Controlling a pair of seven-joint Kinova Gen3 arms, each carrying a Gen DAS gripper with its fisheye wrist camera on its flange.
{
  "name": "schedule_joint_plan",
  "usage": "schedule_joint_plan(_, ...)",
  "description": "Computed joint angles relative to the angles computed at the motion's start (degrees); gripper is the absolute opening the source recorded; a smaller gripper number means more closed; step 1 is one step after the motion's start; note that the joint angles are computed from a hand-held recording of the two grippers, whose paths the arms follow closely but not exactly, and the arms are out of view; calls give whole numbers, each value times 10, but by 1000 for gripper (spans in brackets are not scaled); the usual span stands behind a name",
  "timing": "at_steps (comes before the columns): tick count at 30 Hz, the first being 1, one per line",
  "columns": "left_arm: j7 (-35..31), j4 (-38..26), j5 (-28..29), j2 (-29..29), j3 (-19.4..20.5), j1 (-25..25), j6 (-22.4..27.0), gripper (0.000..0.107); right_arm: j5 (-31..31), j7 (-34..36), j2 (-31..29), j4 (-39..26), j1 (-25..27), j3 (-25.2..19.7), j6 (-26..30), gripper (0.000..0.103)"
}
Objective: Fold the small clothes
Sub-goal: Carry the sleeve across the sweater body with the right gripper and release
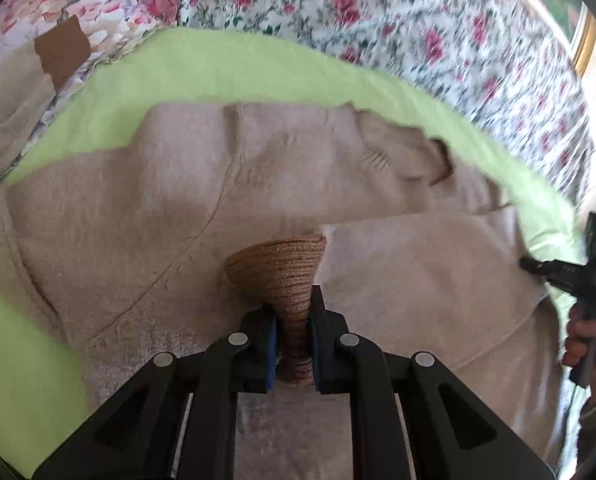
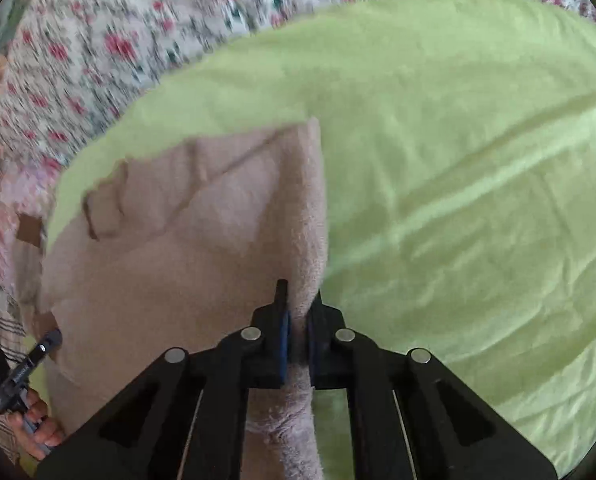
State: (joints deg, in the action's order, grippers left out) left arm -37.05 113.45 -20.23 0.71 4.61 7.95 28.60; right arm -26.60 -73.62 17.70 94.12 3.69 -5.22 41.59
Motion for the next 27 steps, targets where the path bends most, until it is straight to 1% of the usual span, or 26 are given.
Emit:
schedule_joint_plan(2,-15,14,22,-12,-5,-6,-20,16,27,-29,-38,32,-48,42,-40,9)
schedule_joint_plan(3,-14,18,21,-15,-3,-9,-24,17,27,-31,-57,52,-74,64,-62,13)
schedule_joint_plan(4,-8,20,15,-17,-1,-10,-24,19,18,-24,-80,68,-101,80,-75,15)
schedule_joint_plan(5,-7,21,14,-18,1,-12,-23,19,-1,-7,-92,77,-127,98,-79,15)
schedule_joint_plan(6,-6,21,14,-17,3,-13,-21,19,-19,16,-98,82,-154,113,-74,18)
schedule_joint_plan(7,1,19,9,-14,6,-13,-16,20,-29,36,-96,82,-180,129,-59,19)
schedule_joint_plan(9,8,22,5,-17,6,-13,-14,23,-25,49,-75,79,-226,177,-38,20)
schedule_joint_plan(10,8,27,7,-22,6,-14,-15,24,-32,45,-58,85,-235,203,-42,20)
schedule_joint_plan(11,5,36,13,-35,6,-15,-14,27,-47,48,-51,82,-233,218,-41,15)
schedule_joint_plan(12,4,42,14,-46,7,-18,-10,28,-71,46,-55,84,-221,223,-32,11)
schedule_joint_plan(13,3,48,15,-55,10,-22,-6,28,-94,53,-68,92,-197,218,-23,11)
schedule_joint_plan(14,3,55,14,-70,14,-26,1,28,-117,70,-79,99,-171,201,-21,16)
schedule_joint_plan(16,15,60,-1,-91,31,-43,20,27,-164,117,-103,117,-118,156,-12,18)
schedule_joint_plan(17,24,59,-14,-99,34,-44,34,26,-187,140,-109,122,-91,135,-1,21)
schedule_joint_plan(18,31,54,-28,-106,26,-38,48,26,-210,163,-118,128,-65,110,20,30)
schedule_joint_plan(19,30,51,-36,-112,7,-23,56,27,-234,186,-122,134,-38,86,36,35)
schedule_joint_plan(20,29,45,-45,-116,-4,-19,66,32,-252,210,-130,146,-12,59,48,43)
schedule_joint_plan(21,34,32,-63,-115,-4,-25,85,37,-272,233,-133,157,8,33,53,45)
schedule_joint_plan(22,44,21,-86,-110,6,-40,102,49,-288,256,-134,167,35,10,60,45)
schedule_joint_plan(23,52,5,-110,-103,26,-66,124,59,-305,276,-135,177,59,-15,73,45)
schedule_joint_plan(25,63,-25,-156,-85,58,-119,157,70,-324,295,-134,185,97,-58,89,45)
schedule_joint_plan(26,67,-39,-179,-74,64,-137,169,70,-324,295,-133,187,116,-84,92,45)
schedule_joint_plan(27,63,-55,-200,-59,59,-147,178,71,-321,291,-130,184,132,-103,94,45)
